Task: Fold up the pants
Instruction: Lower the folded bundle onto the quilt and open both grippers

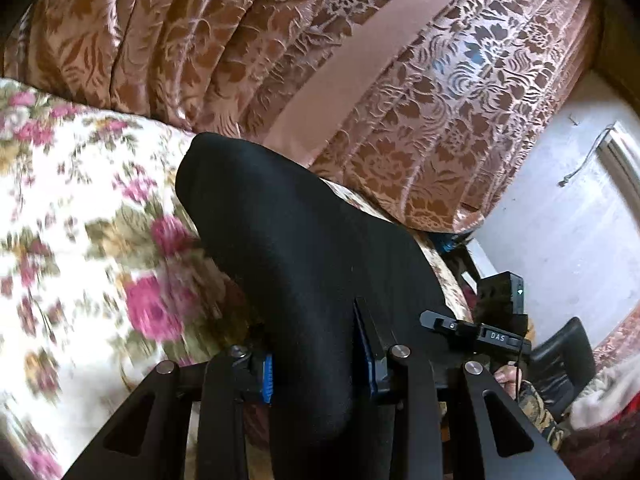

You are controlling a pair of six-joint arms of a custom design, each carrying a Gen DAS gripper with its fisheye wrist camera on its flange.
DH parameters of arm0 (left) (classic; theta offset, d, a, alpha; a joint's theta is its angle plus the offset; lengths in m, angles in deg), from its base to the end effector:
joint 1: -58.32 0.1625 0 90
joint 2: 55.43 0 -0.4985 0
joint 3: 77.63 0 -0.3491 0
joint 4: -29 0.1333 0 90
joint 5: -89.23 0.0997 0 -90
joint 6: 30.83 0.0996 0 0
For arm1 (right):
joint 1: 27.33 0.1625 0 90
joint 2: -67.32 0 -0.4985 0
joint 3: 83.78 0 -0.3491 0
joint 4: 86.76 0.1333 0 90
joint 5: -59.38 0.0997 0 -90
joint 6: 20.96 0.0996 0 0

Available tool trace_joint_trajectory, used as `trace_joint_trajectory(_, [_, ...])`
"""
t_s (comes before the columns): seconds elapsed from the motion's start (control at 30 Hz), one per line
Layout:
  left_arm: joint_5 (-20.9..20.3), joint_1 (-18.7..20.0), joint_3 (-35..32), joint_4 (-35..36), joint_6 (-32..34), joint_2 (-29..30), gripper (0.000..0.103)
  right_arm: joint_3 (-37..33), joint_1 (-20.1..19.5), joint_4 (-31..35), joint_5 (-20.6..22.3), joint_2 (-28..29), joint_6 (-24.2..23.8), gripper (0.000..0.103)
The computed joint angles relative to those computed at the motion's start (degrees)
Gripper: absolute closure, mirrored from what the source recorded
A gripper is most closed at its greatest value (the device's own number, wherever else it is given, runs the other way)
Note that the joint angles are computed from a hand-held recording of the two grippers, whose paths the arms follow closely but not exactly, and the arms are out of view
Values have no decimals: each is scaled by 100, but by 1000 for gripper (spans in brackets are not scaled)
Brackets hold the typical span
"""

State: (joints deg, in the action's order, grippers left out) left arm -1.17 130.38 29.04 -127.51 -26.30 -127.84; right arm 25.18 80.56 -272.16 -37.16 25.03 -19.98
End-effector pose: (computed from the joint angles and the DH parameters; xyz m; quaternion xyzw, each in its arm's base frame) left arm -0.0515 -0.5895 0.4101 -0.1881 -0.9421 0.2754 0.0358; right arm 0.3133 -0.5735 0.1385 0.1282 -0.9587 0.2534 0.0139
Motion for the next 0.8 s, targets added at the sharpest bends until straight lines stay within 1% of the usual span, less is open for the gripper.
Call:
trace_joint_trajectory(0.07, [136,3,-218,52,73,131,71,-313,8,217,-33,103,-58,59])
trace_joint_trajectory(0.33, [412,173,-1153,470,187,664,70,-1620,-27,1105,-130,581,-281,59])
trace_joint_trajectory(0.53, [692,252,-1821,835,274,1060,70,-2407,-115,1613,-134,938,-294,59])
trace_joint_trajectory(0.63, [763,327,-2174,1021,277,1270,70,-2779,-160,1848,-146,1116,-320,59])
trace_joint_trajectory(0.7, [825,361,-2328,1108,268,1378,69,-2985,-197,1964,-129,1222,-329,59])
trace_joint_trajectory(0.8, [1038,434,-2530,1262,289,1561,68,-3268,-282,2160,-143,1388,-297,59])
